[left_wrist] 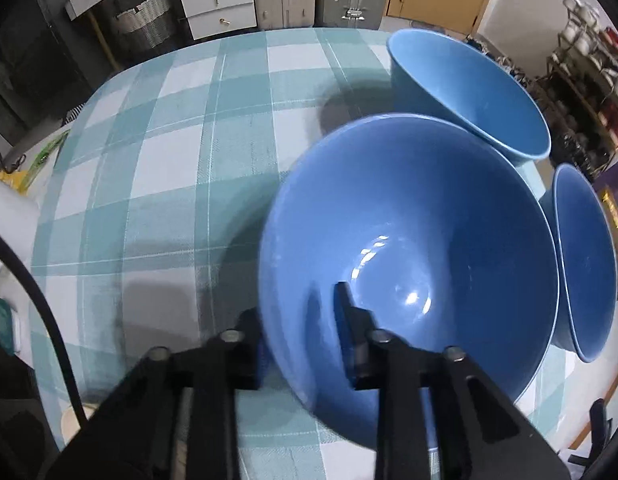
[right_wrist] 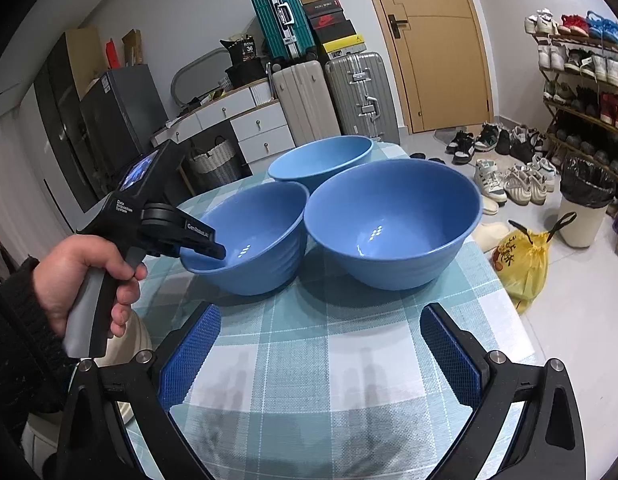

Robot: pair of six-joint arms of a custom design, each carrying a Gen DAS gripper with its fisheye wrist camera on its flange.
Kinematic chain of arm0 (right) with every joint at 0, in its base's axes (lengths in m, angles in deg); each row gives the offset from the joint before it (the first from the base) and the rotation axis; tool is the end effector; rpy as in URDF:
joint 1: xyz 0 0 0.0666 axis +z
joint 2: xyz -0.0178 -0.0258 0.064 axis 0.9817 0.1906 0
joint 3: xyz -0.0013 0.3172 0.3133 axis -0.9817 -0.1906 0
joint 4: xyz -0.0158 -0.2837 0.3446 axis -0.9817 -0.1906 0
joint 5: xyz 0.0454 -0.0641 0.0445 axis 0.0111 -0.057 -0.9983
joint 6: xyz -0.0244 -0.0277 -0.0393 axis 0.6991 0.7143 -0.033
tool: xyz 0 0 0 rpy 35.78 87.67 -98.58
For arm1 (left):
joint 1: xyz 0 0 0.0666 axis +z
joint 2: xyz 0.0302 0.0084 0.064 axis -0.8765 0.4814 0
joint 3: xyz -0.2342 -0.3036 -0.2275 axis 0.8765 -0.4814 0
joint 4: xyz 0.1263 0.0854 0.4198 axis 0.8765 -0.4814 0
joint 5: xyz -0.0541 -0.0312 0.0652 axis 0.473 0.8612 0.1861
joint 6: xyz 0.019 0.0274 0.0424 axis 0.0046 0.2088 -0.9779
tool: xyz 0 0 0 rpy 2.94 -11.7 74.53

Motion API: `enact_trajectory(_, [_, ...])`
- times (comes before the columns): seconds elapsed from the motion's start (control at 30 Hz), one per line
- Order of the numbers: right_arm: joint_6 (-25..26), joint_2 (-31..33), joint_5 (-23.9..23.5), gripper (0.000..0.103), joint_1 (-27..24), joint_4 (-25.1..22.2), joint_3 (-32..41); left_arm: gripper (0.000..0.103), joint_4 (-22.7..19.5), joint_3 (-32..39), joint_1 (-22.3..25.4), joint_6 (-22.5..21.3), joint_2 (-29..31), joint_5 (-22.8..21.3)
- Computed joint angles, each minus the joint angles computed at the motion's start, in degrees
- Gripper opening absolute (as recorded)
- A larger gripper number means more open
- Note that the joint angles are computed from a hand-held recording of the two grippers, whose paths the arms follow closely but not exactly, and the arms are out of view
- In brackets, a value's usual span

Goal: Organize plates and bowls

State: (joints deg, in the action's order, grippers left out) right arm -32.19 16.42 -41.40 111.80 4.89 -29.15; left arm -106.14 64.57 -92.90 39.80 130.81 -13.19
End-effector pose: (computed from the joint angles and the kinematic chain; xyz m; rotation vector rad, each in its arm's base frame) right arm 0.2879 0.1747 0.4976 0.0958 2.2204 0.3482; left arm 0.4877 -0.2960 0.5072 0.0910 2.7958 -0.0570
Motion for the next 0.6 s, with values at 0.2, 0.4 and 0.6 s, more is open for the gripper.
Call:
enact_trajectory(0.2, [-0.72,0.82,-0.36,0.102,0.33,-0.27,0.62,0.01,-1.05,-0.29,0.99,-0.88,-0.46,2.51])
enact_trajectory(0.4, [-0.1,1.24,-1.44,0.102,0.46,-0.07,0.64,0.01,-3.08,-0.64,1.17,-2.64,-1.03,3.1])
enact_trajectory(0.6, [-2.12,1.52,-4.07,0.096,-0.39,0.54,0.55,0.01,-2.96,-3.05,0.73,-5.84,-3.37,2.8])
